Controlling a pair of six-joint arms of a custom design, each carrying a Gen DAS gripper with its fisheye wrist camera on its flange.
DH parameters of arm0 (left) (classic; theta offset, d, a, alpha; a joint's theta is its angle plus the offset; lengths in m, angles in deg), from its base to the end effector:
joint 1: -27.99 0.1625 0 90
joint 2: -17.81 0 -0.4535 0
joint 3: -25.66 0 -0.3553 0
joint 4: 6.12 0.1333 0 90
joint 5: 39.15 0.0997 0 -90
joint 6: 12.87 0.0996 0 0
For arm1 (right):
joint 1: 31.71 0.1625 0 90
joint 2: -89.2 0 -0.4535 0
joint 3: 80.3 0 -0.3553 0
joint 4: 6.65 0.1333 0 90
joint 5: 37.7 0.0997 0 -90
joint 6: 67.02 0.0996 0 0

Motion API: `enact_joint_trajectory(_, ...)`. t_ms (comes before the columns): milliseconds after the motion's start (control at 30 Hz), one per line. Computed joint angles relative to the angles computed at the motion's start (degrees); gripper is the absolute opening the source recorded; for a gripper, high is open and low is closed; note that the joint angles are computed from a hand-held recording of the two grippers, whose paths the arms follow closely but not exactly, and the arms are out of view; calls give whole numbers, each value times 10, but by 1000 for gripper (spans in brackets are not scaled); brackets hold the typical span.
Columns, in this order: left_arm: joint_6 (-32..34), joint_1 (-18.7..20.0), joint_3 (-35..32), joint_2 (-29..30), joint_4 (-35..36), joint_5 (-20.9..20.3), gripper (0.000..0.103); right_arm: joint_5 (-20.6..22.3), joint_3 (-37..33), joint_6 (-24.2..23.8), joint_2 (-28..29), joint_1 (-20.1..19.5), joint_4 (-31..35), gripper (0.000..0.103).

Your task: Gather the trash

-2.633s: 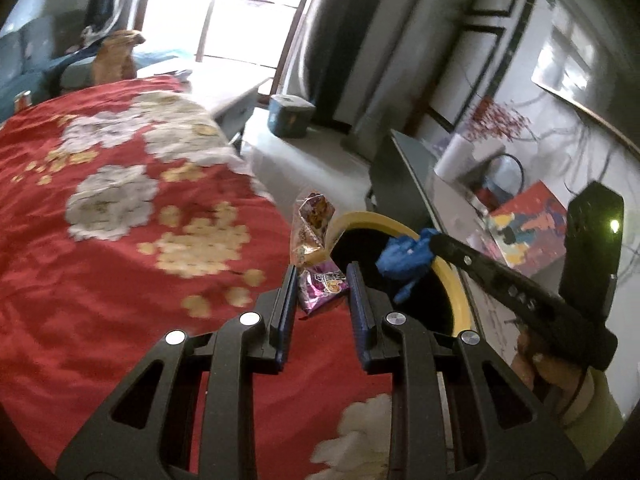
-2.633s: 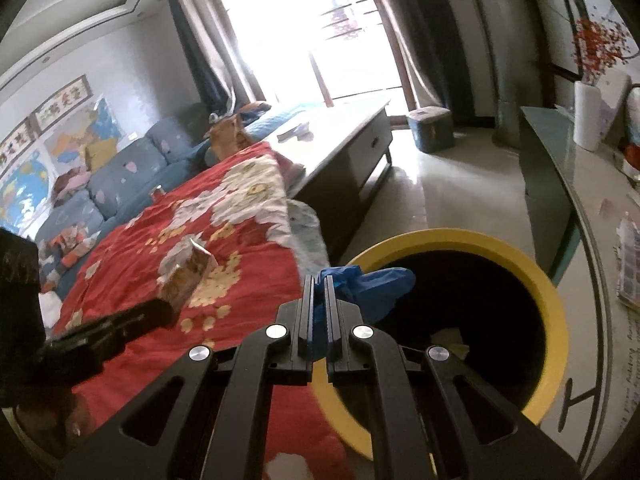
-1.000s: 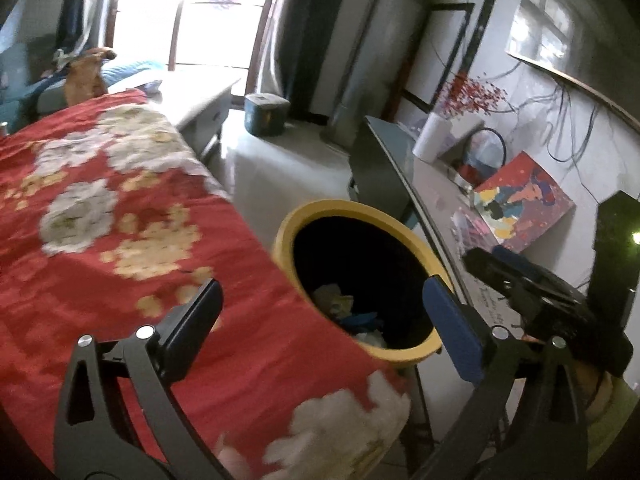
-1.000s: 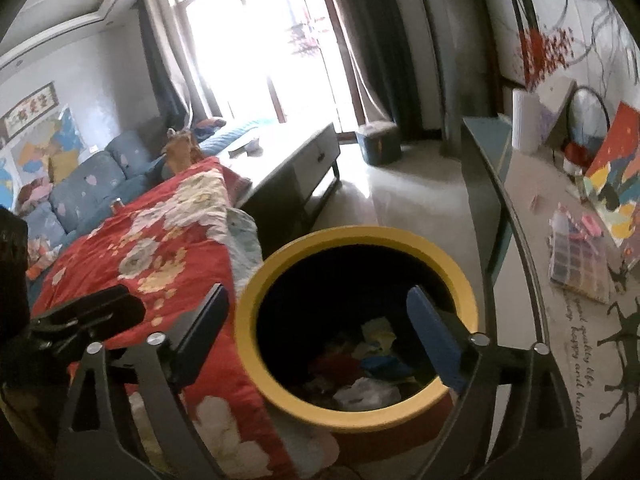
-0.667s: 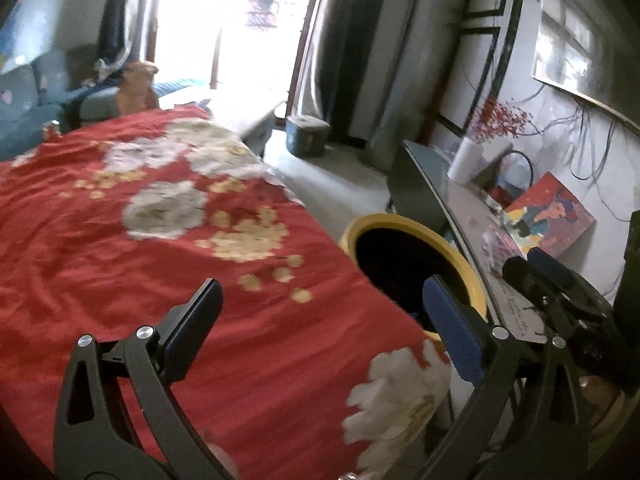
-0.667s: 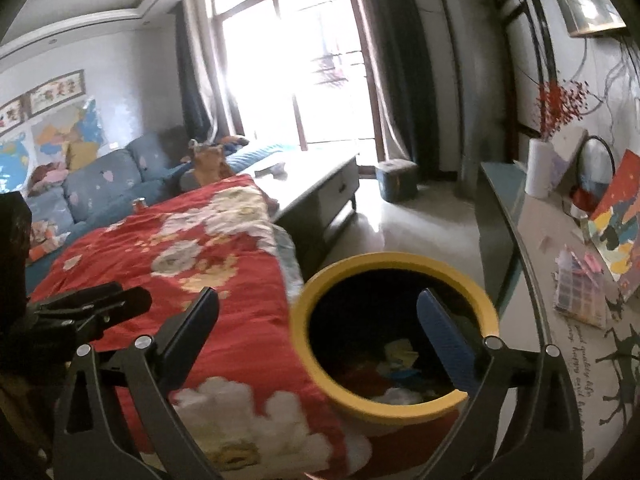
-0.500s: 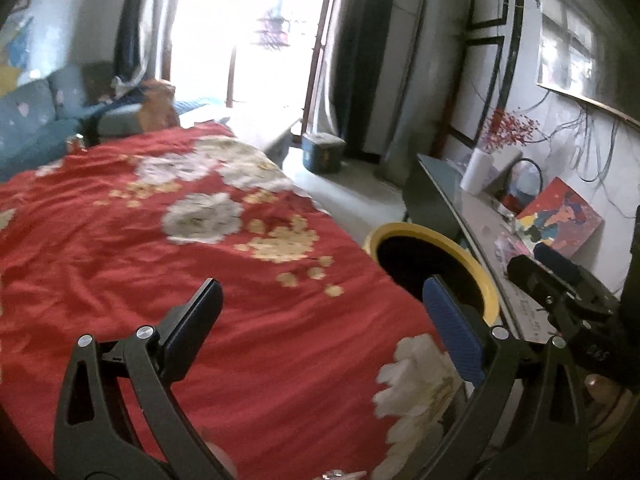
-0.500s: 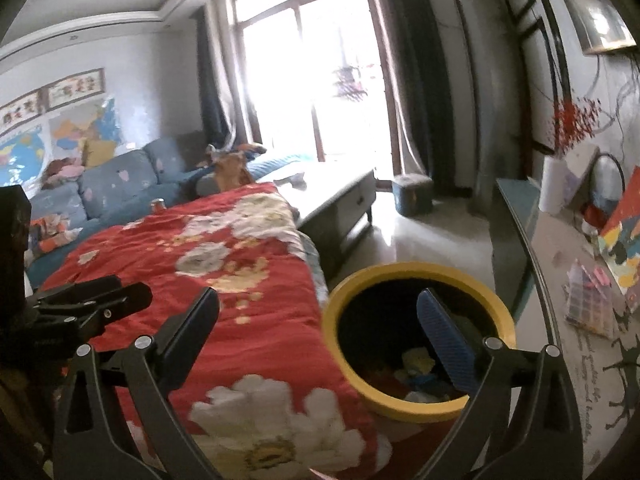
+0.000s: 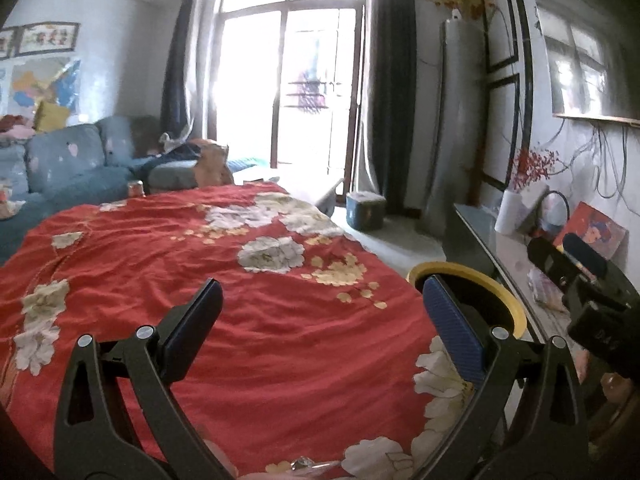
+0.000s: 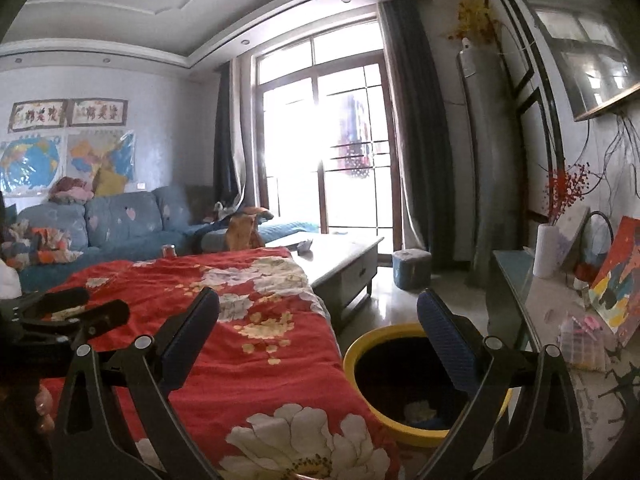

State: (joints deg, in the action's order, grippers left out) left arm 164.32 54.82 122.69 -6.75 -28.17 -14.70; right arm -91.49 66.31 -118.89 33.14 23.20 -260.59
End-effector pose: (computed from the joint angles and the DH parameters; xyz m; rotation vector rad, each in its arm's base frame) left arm -0.3173 -0.4115 -0.0831 0.6441 2.0890 -1.3893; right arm -0.0470 -0.4012 0.2560 0.8200 -2.0210 1.6226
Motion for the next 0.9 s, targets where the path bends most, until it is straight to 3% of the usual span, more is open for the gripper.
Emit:
enact_joint_trajectory(167, 23, -5, 18, -4, -38, -2, 92, -13, -2, -2, 6, 6, -1, 96)
enact_joint_trajectory(900, 14, -6, 16, -1, -32, -4, 92, -31, -5, -14, 20, 13, 10, 96)
